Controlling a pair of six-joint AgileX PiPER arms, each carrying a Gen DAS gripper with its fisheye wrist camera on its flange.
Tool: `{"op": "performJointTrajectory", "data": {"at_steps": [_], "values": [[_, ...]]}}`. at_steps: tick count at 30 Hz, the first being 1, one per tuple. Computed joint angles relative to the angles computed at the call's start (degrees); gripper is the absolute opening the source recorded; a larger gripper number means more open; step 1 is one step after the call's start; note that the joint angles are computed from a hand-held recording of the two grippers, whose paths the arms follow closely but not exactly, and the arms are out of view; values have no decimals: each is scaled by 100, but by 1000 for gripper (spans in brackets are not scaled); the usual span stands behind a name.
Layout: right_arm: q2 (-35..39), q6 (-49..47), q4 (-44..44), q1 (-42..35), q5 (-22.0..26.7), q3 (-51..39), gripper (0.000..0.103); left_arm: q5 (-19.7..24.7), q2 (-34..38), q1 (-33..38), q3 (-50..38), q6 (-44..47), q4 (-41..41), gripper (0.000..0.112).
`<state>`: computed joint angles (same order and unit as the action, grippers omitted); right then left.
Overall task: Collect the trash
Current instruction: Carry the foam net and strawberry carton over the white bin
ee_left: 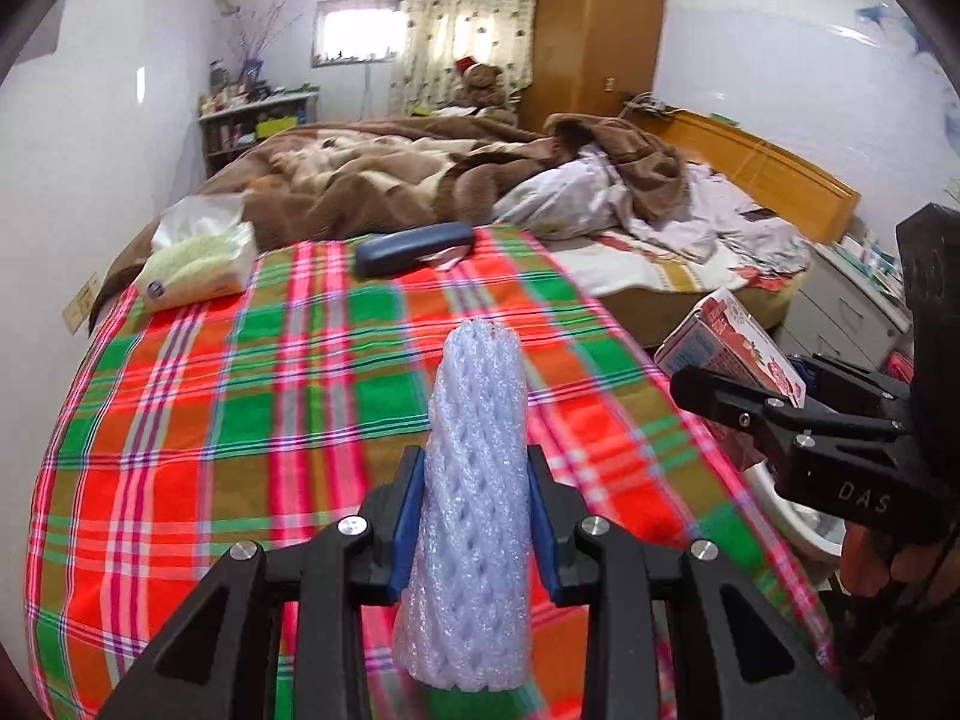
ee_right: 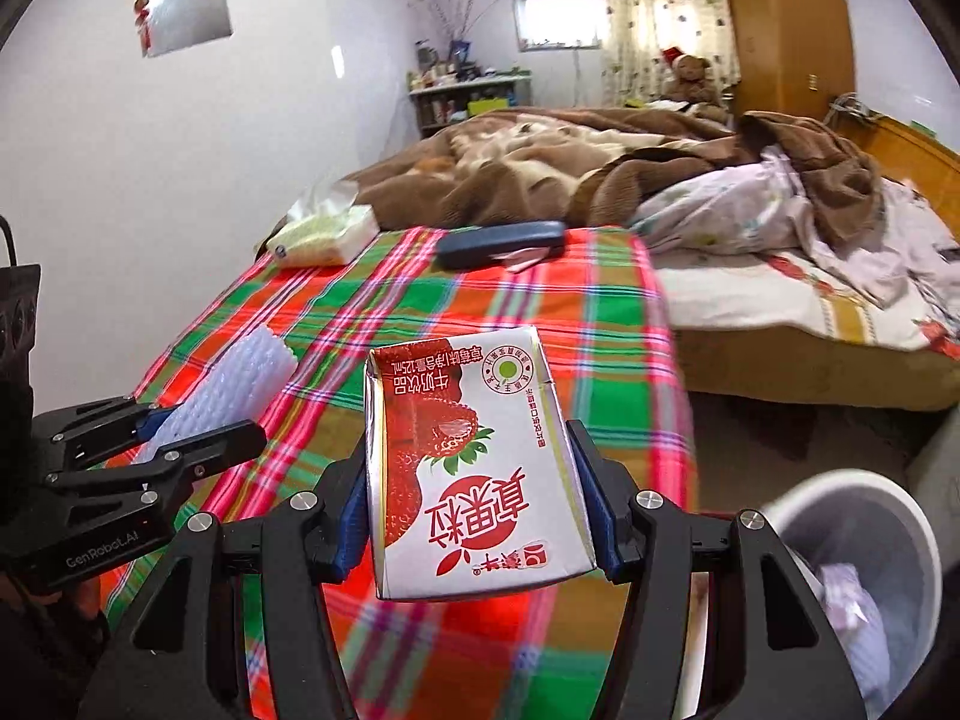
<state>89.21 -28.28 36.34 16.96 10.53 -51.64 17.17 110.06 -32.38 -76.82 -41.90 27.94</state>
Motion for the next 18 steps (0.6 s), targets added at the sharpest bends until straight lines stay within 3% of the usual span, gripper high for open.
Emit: {"op": "performJointTrajectory", "data": {"at_steps": [9,13,18], "values": [[-1104,106,-53,-778,-113,1065,59,165,171,-926,-505,-121,138,33],[-1595,19,-43,-1313,-71,1476,59,285,495,-1318,-996,256,-218,33],[-1850,640,-792,-1928,6,1737,59,489,968,-1715,-1697,854,-806,33]]}}
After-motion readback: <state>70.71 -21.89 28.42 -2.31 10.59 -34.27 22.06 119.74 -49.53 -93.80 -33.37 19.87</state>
